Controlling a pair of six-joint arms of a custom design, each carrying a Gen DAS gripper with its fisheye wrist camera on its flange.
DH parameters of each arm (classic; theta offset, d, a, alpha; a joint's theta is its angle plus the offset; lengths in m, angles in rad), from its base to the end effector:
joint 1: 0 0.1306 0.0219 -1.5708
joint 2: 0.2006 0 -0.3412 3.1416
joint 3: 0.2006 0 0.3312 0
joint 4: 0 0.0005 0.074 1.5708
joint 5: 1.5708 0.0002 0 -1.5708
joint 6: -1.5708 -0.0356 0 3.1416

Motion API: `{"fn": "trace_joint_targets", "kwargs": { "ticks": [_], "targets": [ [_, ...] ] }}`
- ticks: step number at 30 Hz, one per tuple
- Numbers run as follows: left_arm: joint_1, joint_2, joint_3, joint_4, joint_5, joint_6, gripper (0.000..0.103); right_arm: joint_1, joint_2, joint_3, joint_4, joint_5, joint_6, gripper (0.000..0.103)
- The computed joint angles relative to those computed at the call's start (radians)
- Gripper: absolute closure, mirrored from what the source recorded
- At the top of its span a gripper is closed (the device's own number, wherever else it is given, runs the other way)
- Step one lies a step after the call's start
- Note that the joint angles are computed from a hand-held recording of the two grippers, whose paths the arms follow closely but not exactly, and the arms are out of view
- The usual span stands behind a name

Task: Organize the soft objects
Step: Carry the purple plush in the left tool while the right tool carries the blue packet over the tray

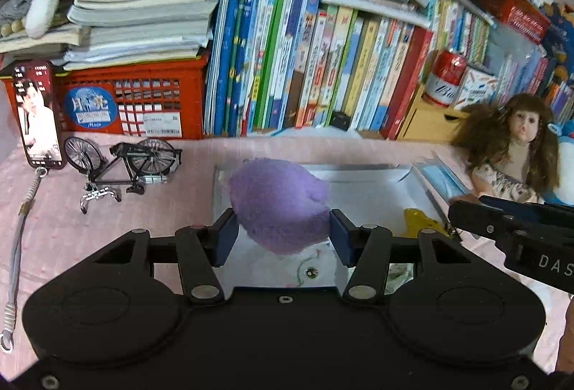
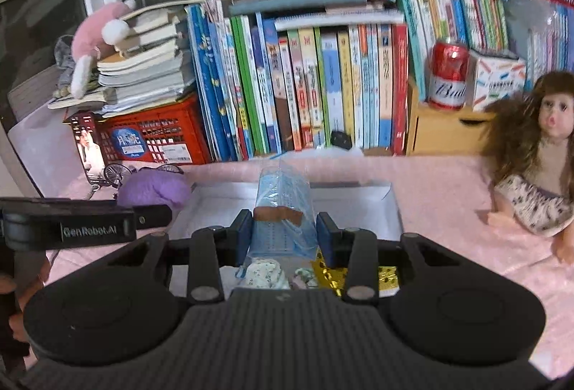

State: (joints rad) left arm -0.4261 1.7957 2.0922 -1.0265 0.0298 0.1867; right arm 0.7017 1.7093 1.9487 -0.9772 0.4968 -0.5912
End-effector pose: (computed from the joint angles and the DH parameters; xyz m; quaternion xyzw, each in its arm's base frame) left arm 0.5102 -0.2333 0.4649 0.1150 0.9056 -0.1361 0.3850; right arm 0.4198 0.3320 0.4599 0.0504 0.8906 0.0567 0.4485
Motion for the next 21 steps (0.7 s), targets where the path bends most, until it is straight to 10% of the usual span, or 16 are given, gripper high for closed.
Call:
{"fn": "trace_joint_targets", "kwargs": {
  "ticks": [21],
  "targets": [
    [0.010, 0.215, 0.261, -0.200, 0.022, 0.011, 0.050, -0.059, 0.240, 0.276, -0.200, -0.117, -0.042, 0.058]
  ]
}}
